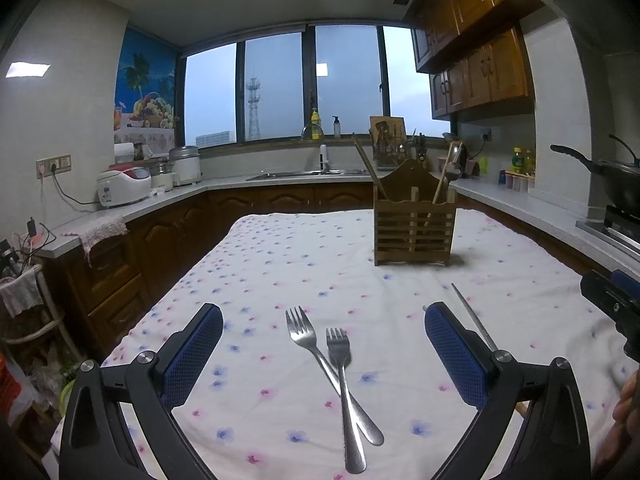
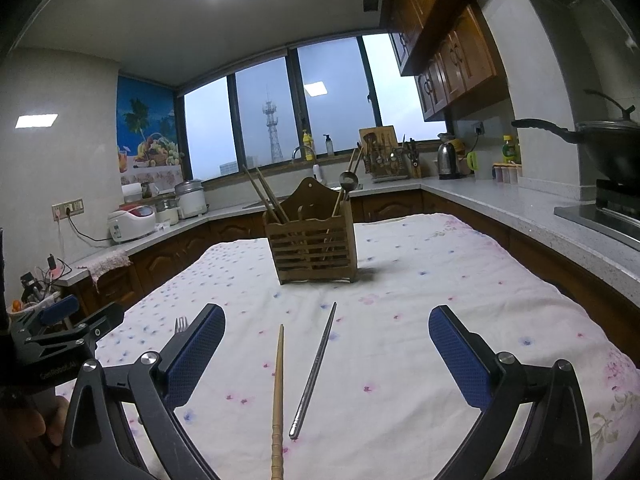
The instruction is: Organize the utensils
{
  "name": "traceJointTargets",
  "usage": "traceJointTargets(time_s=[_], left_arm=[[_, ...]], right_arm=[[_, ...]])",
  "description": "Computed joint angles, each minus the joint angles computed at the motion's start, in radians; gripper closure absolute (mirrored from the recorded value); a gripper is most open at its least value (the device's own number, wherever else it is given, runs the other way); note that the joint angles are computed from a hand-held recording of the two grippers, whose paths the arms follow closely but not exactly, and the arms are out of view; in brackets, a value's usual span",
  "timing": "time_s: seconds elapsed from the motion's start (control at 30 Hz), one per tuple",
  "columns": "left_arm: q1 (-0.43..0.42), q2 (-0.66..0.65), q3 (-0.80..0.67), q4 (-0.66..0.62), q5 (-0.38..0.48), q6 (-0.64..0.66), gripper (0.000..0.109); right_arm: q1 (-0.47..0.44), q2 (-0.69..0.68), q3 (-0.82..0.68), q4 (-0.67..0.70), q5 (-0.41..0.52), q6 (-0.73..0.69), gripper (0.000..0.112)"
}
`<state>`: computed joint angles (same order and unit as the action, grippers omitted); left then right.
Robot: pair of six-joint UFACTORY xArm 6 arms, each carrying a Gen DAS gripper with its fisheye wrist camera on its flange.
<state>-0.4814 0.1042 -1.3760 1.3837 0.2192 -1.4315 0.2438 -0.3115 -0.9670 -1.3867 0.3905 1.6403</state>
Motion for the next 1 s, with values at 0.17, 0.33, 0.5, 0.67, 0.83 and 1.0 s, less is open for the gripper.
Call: traceJointTargets(time_s=[0.17, 0.33, 0.5, 0.67, 0.83, 1.0], left_arm=[[0.0, -0.001, 0.001, 0.001, 0.0, -0.001, 0.006], [0.0, -0.001, 0.002, 0.006, 0.0, -0.006, 0.006], [-0.003, -0.001, 0.003, 0.004, 0.002, -0.005, 0.006], [-0.007, -0.002, 0.001, -0.007, 0.006, 0.005, 0.006], [-0.007, -0.002, 0.001, -0.012, 0.002, 0.007, 0.006], [-0.012, 0.001, -0.004, -0.029, 0.003, 0.022, 0.006]], right_arm=[[0.0, 0.0, -0.001, 0.002, 0.0, -0.003, 0.01], [0.0, 0.0, 0.001, 0.001, 0.0, 0.001, 0.01], [0.0, 0.0, 0.001, 0.002, -0.001, 0.0, 0.01], [0.001, -0.002, 0.0, 0.005, 0.001, -0.003, 0.01], [0.001, -0.002, 0.001, 0.007, 0.002, -0.003, 0.01], [0.0, -0.003, 0.0, 0.01, 0.001, -0.005, 0.01]])
